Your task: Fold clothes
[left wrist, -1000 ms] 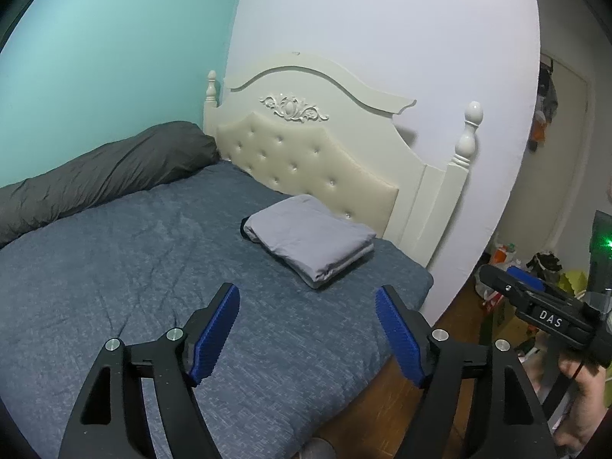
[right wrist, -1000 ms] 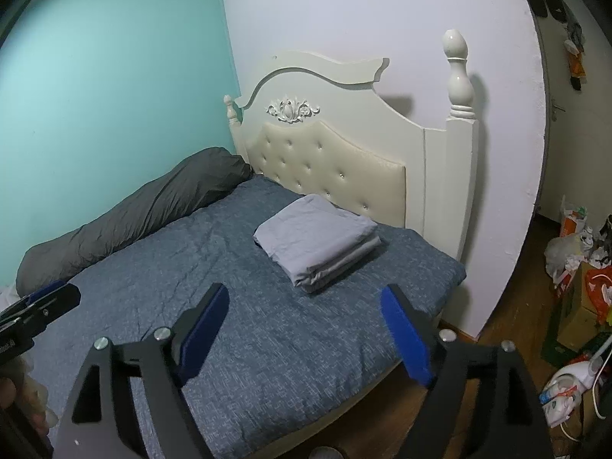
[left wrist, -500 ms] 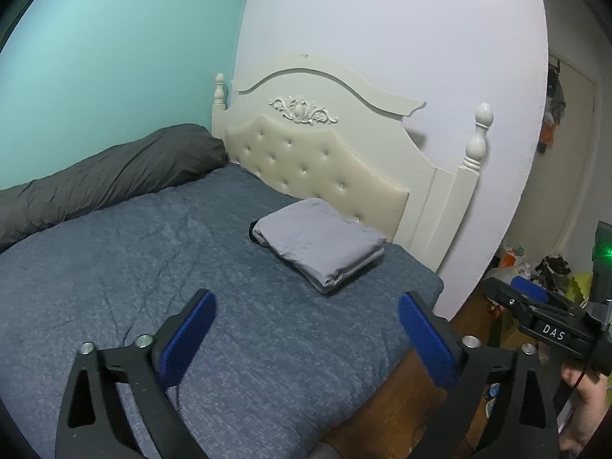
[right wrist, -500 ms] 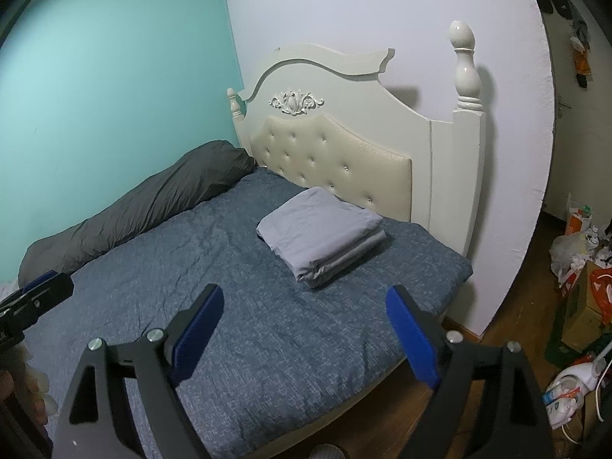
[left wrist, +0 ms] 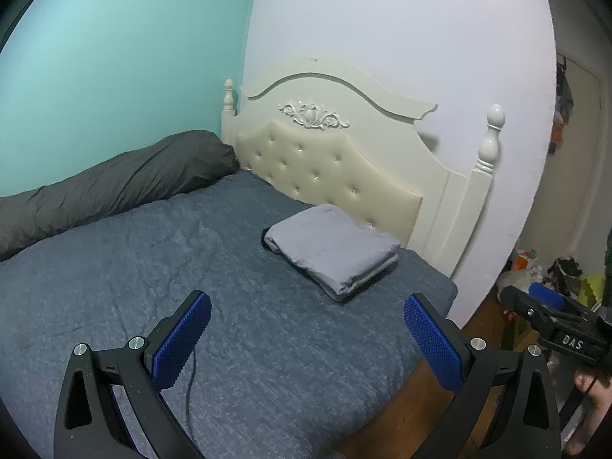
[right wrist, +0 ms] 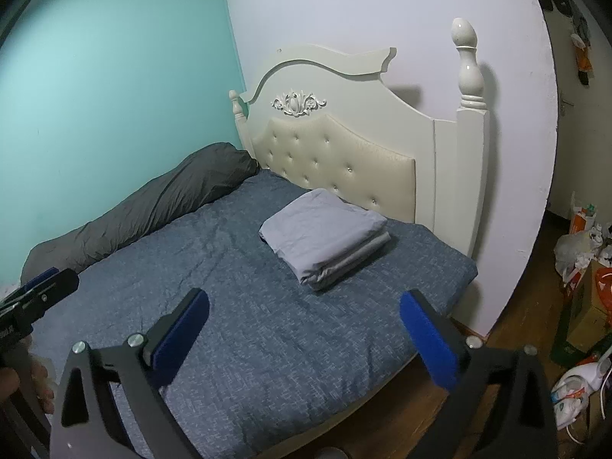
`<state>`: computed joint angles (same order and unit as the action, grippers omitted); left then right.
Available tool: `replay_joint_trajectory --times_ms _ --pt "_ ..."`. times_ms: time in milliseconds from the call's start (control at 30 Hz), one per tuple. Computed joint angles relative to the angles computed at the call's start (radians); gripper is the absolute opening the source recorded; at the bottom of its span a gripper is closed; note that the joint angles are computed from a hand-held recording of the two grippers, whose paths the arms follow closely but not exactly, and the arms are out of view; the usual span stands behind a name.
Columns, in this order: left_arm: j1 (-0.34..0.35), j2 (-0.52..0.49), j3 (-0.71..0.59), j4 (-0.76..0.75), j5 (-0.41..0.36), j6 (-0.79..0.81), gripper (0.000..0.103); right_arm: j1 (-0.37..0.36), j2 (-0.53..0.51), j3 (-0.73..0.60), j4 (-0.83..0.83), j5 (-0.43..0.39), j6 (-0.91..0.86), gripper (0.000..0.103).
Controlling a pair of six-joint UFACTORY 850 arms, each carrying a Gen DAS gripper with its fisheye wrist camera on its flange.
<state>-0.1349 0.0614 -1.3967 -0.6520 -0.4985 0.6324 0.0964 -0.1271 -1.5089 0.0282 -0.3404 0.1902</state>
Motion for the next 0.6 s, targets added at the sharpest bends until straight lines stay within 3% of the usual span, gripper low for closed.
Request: replay_joint_trajectory --times_ms 600 --pt "-0.005 0.009 0.017 0.029 0.049 -0.014 0.103 0.015 0.027 0.031 -0.006 0.042 0.001 0.102"
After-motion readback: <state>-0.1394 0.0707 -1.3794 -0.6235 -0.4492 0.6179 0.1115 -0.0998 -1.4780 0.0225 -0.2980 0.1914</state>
